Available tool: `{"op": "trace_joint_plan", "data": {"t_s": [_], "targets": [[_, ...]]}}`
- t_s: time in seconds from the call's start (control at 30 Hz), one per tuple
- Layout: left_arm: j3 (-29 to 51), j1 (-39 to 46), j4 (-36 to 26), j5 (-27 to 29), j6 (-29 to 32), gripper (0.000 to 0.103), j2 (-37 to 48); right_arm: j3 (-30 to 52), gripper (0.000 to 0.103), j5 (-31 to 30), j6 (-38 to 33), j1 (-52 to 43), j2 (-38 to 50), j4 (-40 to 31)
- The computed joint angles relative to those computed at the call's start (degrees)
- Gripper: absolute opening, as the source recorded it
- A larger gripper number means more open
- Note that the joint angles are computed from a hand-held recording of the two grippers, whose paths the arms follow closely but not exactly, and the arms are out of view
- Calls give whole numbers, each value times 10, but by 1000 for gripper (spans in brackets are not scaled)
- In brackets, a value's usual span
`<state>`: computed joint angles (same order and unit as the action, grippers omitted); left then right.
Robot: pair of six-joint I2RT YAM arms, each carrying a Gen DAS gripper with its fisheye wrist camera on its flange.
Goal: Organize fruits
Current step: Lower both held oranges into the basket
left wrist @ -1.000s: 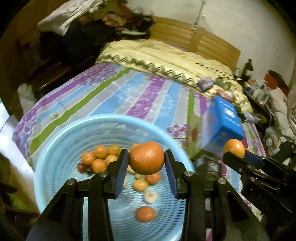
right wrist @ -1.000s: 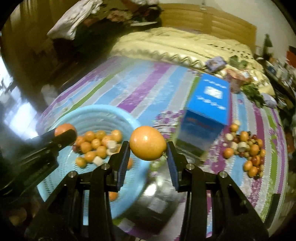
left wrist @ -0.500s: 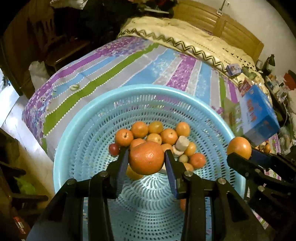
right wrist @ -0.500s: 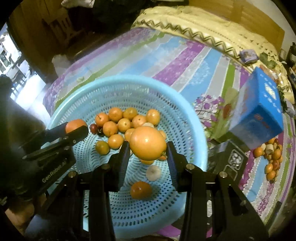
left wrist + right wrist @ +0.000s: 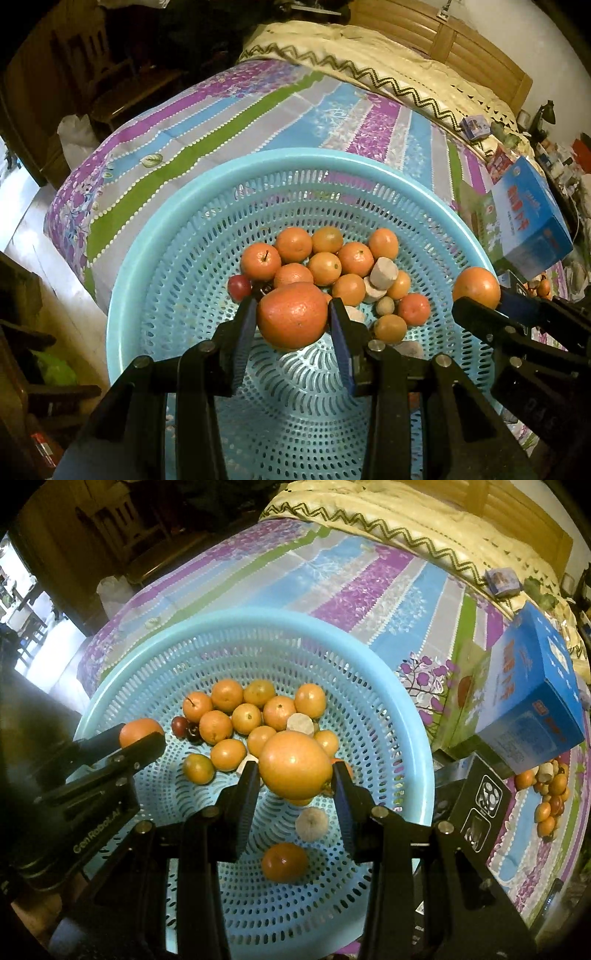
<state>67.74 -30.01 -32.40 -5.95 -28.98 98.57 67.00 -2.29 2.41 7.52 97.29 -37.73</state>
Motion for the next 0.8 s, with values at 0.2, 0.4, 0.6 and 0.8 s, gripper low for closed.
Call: {"op": "trace_joint_plan", "data": {"t_s": [0.2,0.4,0.6,0.8], "targets": [[-4,6,5,-3,2,41,2,-1,40,4,3,-2,4,6],[-9,11,7,-1,5,41,4,-1,40,2,1,-8,6,6],[-8,11,8,-2,5,41,5,-3,40,0,-2,-10,4,8],[-4,10,6,-2,5,41,9,-3,40,0,-2,-10,4,8]]}}
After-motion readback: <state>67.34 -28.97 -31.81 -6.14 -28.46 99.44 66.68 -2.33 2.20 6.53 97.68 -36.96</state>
